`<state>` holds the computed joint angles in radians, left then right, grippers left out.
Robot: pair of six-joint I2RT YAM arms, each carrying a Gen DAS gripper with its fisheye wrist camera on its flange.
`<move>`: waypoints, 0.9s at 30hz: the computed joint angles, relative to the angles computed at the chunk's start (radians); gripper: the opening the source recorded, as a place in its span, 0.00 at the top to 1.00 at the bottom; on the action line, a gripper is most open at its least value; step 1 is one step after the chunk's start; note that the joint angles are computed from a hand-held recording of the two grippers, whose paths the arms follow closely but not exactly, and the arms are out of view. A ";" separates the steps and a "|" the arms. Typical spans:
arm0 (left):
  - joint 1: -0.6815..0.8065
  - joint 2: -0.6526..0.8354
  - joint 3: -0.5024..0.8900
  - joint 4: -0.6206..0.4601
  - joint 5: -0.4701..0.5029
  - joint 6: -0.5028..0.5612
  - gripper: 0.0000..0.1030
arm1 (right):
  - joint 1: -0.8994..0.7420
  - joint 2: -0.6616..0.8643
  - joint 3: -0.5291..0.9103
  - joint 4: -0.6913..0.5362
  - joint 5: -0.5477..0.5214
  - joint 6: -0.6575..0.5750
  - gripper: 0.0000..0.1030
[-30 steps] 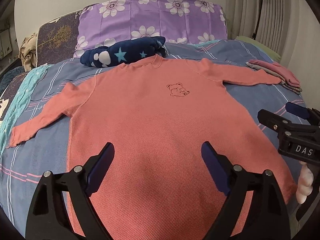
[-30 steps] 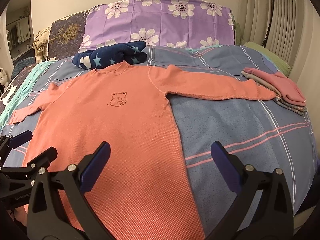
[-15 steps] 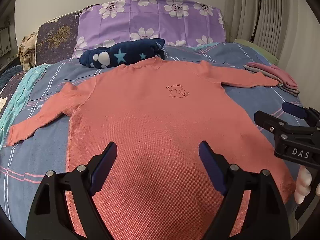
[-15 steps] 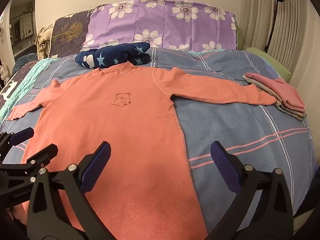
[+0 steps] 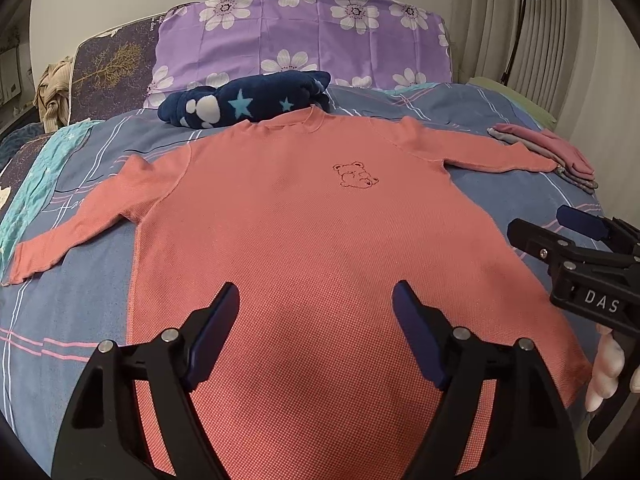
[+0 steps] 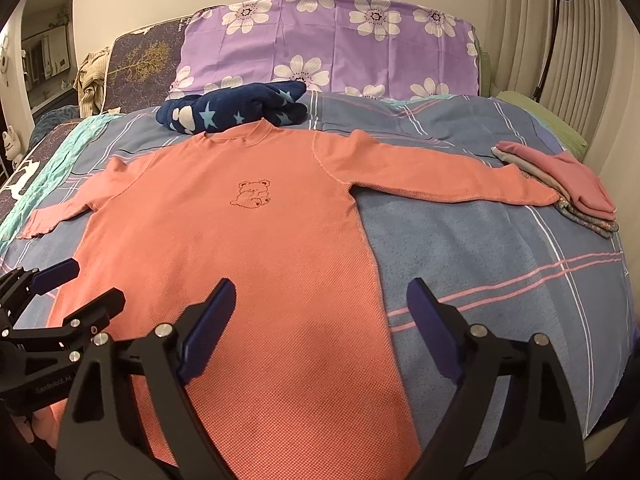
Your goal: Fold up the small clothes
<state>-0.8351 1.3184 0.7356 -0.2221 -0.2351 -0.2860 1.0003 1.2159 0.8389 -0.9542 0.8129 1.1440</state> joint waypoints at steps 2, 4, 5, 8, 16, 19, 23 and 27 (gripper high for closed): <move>0.001 0.000 0.001 -0.002 0.000 0.002 0.23 | -0.001 0.005 0.001 -0.002 -0.001 0.004 0.15; 0.003 -0.002 -0.002 0.002 0.005 0.002 0.24 | 0.000 0.006 0.001 0.001 -0.003 0.005 0.15; 0.004 -0.002 -0.003 0.001 0.010 0.001 0.25 | 0.001 0.005 0.000 0.003 -0.004 0.003 0.15; 0.010 -0.001 -0.005 0.003 0.025 -0.001 0.27 | 0.003 0.004 -0.001 0.008 -0.005 -0.006 0.16; 0.012 -0.002 -0.010 0.006 0.028 -0.001 0.29 | 0.007 0.004 -0.008 0.031 -0.014 -0.020 0.34; 0.020 -0.003 -0.014 0.013 0.049 0.000 0.33 | -0.013 -0.033 -0.039 0.090 -0.062 -0.067 0.45; 0.025 0.004 -0.012 0.014 0.062 -0.001 0.34 | -0.017 -0.020 -0.035 0.091 -0.062 -0.074 0.46; 0.028 0.005 -0.014 0.017 0.067 0.000 0.34 | -0.017 -0.012 -0.032 0.094 -0.064 -0.075 0.46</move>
